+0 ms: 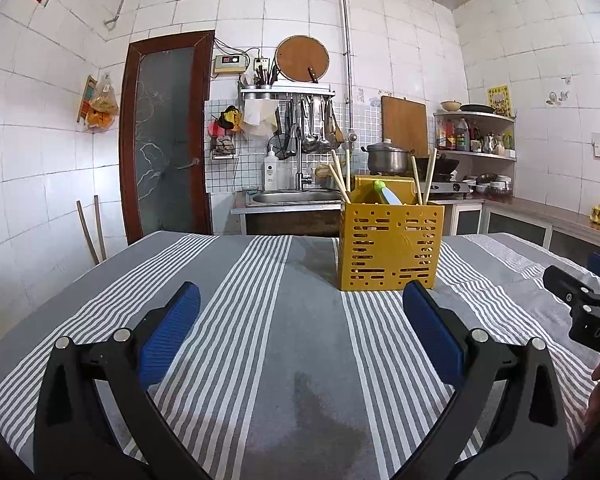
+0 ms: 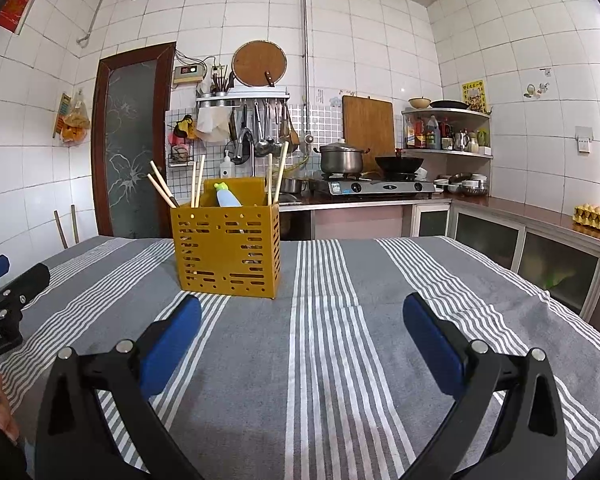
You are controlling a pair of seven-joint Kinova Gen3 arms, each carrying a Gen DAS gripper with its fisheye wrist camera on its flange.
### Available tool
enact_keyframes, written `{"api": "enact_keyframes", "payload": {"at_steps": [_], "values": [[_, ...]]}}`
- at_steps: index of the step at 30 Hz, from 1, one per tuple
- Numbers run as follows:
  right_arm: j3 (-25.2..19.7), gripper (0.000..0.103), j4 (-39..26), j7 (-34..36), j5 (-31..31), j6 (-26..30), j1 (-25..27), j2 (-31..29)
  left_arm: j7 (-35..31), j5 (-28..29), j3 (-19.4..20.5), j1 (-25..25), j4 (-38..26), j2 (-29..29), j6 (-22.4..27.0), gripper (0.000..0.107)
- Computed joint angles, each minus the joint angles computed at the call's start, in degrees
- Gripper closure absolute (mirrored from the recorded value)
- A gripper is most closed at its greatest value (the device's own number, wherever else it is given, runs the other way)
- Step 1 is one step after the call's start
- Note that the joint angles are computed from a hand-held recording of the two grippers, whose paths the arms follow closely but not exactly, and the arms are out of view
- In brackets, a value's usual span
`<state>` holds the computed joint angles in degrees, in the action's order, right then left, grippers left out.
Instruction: Organize utensils
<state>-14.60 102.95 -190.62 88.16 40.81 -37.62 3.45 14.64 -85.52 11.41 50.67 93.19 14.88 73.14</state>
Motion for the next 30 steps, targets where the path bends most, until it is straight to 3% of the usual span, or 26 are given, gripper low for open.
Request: {"api": "enact_keyframes", "payload": {"at_steps": [30], "values": [[-0.26, 0.004, -0.13, 0.59, -0.05, 1.01, -0.33, -0.12, 0.19, -1.54, -0.11, 1.33, -0.23, 0.75, 2.49, 0.010]]}}
